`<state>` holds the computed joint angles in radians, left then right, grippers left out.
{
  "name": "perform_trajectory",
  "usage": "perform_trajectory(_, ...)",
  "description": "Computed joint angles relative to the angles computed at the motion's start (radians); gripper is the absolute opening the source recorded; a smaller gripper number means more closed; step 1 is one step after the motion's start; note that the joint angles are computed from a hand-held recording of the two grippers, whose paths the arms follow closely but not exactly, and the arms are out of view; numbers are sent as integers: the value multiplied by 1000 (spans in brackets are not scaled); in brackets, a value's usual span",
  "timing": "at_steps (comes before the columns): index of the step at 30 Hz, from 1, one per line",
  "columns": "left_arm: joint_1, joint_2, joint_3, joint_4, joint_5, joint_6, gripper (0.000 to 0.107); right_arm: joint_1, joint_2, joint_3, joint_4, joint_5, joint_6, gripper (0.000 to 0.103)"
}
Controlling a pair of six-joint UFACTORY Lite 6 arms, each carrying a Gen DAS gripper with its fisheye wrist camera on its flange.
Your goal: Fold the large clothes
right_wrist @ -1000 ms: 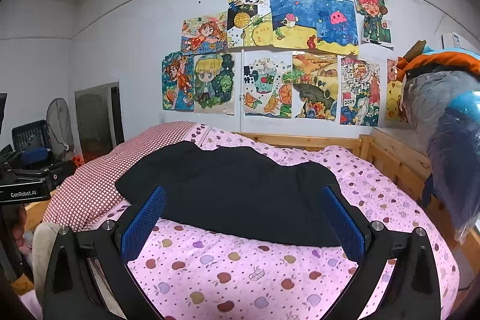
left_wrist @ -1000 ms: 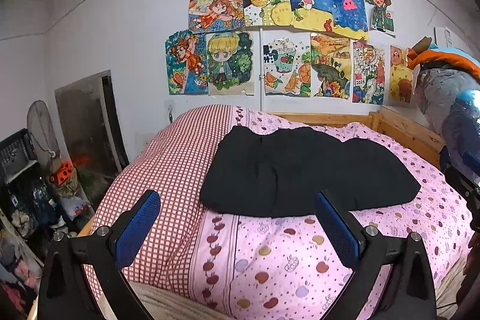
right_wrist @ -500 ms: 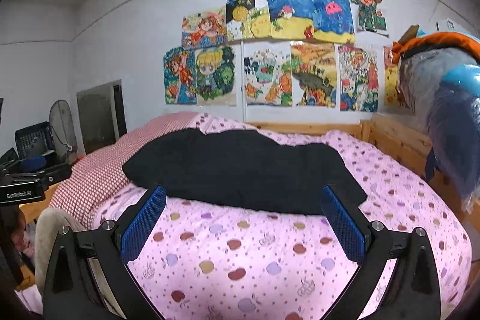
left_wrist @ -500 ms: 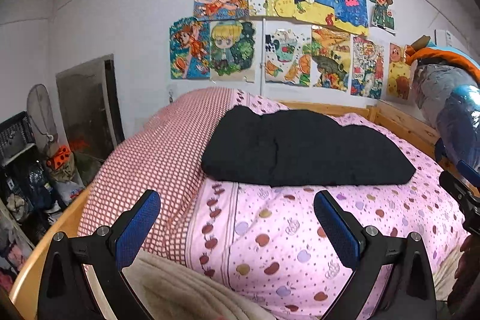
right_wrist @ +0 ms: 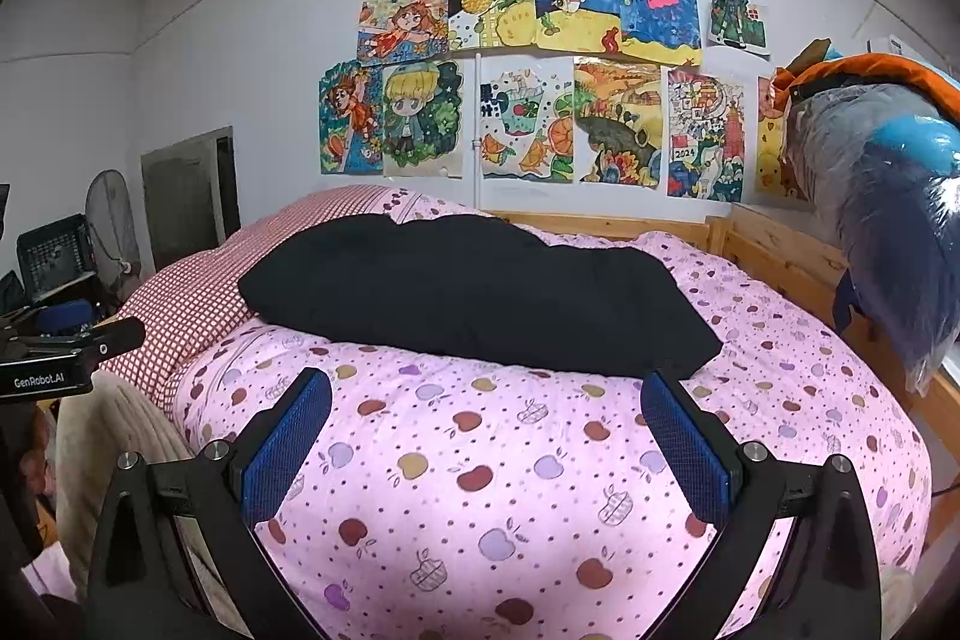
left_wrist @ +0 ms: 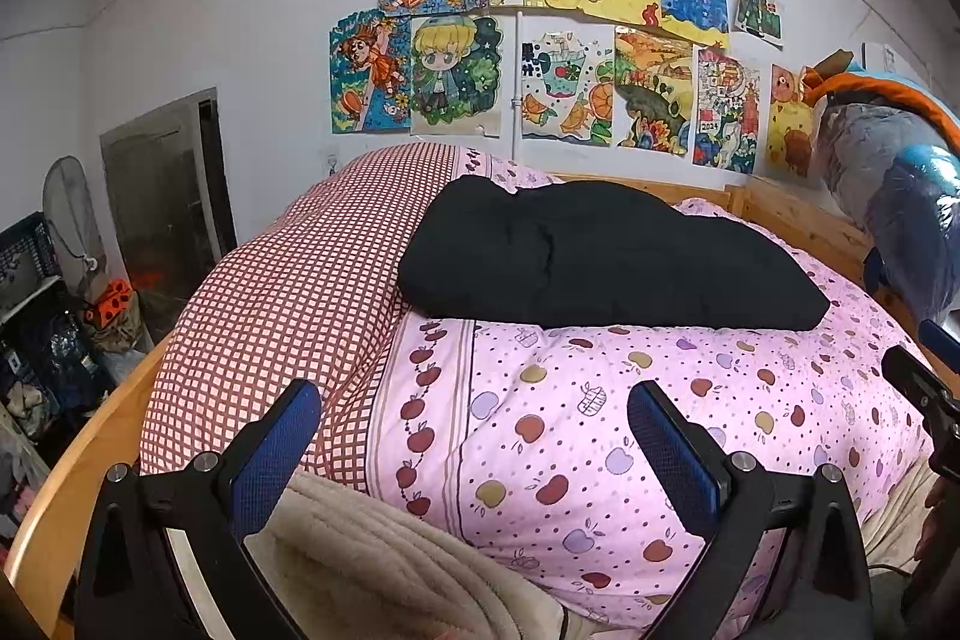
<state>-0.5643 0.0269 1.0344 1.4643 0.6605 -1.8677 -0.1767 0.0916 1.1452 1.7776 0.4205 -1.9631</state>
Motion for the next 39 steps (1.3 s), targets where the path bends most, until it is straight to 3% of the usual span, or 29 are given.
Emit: perform_trajectory(39, -35, -31, -47, 25, 49, -30, 103, 39, -25, -37, 32, -33, -4, 101)
